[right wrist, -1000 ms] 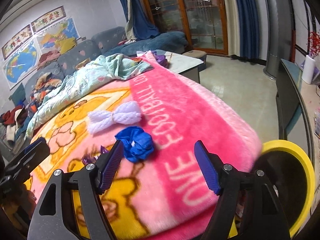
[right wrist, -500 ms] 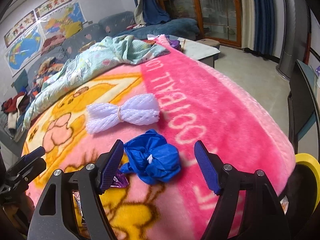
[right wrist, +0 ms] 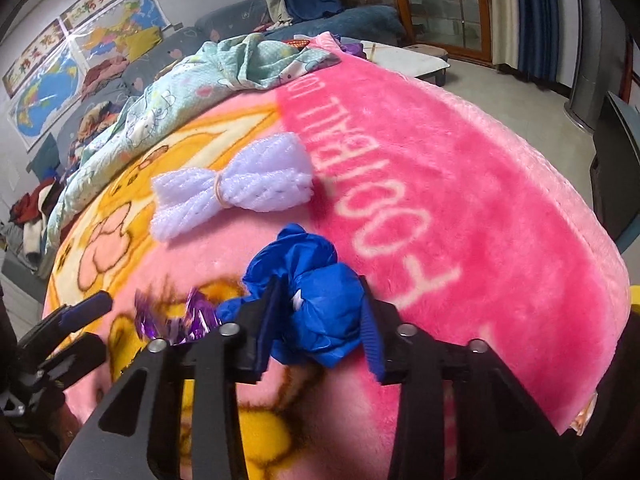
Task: Collect trash
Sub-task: 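Move both open tools toward the blue bag and purple wrappers on the blanket, then grasp the purple wrappers with the left tool while the right tool grasps the blue bag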
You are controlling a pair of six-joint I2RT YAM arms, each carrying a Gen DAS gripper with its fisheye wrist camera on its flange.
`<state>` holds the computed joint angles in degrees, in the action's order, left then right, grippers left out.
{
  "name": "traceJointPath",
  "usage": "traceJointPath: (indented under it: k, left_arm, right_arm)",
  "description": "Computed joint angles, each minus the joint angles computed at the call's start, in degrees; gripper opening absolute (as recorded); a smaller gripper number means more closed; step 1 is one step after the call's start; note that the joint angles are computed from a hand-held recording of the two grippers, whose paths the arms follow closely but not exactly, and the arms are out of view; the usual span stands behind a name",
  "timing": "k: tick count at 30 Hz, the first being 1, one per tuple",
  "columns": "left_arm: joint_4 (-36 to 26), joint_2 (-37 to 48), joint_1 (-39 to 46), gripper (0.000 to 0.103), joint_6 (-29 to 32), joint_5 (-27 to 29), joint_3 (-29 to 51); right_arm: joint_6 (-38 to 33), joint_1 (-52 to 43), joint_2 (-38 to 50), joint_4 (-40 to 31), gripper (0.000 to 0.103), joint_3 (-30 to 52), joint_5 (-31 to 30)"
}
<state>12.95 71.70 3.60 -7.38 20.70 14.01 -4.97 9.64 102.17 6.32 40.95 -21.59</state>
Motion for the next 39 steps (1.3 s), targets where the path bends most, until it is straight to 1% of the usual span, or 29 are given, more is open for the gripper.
traceJointPath:
  k: [2,3,5,7,9,10,14,16,21,22,31,39]
  left_arm:
    - [1.1,2.9,-1.5,0.058,-0.3,-0.8,0.9]
    - [1.5,3.9,-2.0,0.055,-0.5,-1.2,1.3]
    - [2.2,6.5,-2.9,0.048,-0.8,-1.9,2.3]
    - [2.7,8.7,-3.4,0.035,-0.8,-2.1,3.2]
    - [2.9,10.4,-3.9,0.034,-0.9,-2.3,3.9]
    - [3.4,10.5,-4.2,0.032,-0.9,-2.4,3.9]
    - [3.8,9.4,-5.2,0.026,-0.8,-3.4,3.2]
    - [4.0,7.8,-5.2,0.017,-1.1,-2.9,2.4]
    - [1.8,2.5,-5.9,0.01,-2.4,-2.6,1.6]
    - [1.3,1.6,-6.0,0.003,-3.0,-2.3,1.5]
    - [-2.0,-5.4,-10.1,0.003,-5.5,-4.9,1.6]
    - [-4.2,-9.5,-14.8,0.003,-7.2,-7.4,2.5]
  right_arm:
    - [-0.2,-0.7,-0.8,0.3,0.024,-0.9,-0.7]
    - [-0.2,-1.0,-1.1,0.3,0.023,-1.3,-1.0]
    - [-0.1,-1.2,-1.7,0.6,0.021,-2.0,-1.1]
    - [-0.1,-1.7,-2.4,0.7,0.02,-2.7,-1.5]
    - [-0.1,-2.3,-2.9,0.5,0.019,-3.2,-2.0]
    - [-0.1,-2.6,-3.4,0.5,0.019,-3.6,-2.2]
    - [0.2,-3.9,-6.1,0.8,0.017,-5.7,-3.2]
    - [0.0,-4.6,-7.7,0.6,0.016,-6.7,-3.8]
    - [-0.7,-6.2,-11.9,-1.0,0.016,-8.1,-5.2]
    - [-0.9,-6.6,-13.1,-1.4,0.016,-8.4,-5.6]
    - [-3.0,-9.9,-19.4,-5.5,0.016,-9.0,-7.3]
    - [-5.7,-14.1,-23.6,-9.1,0.015,-9.2,-9.0]
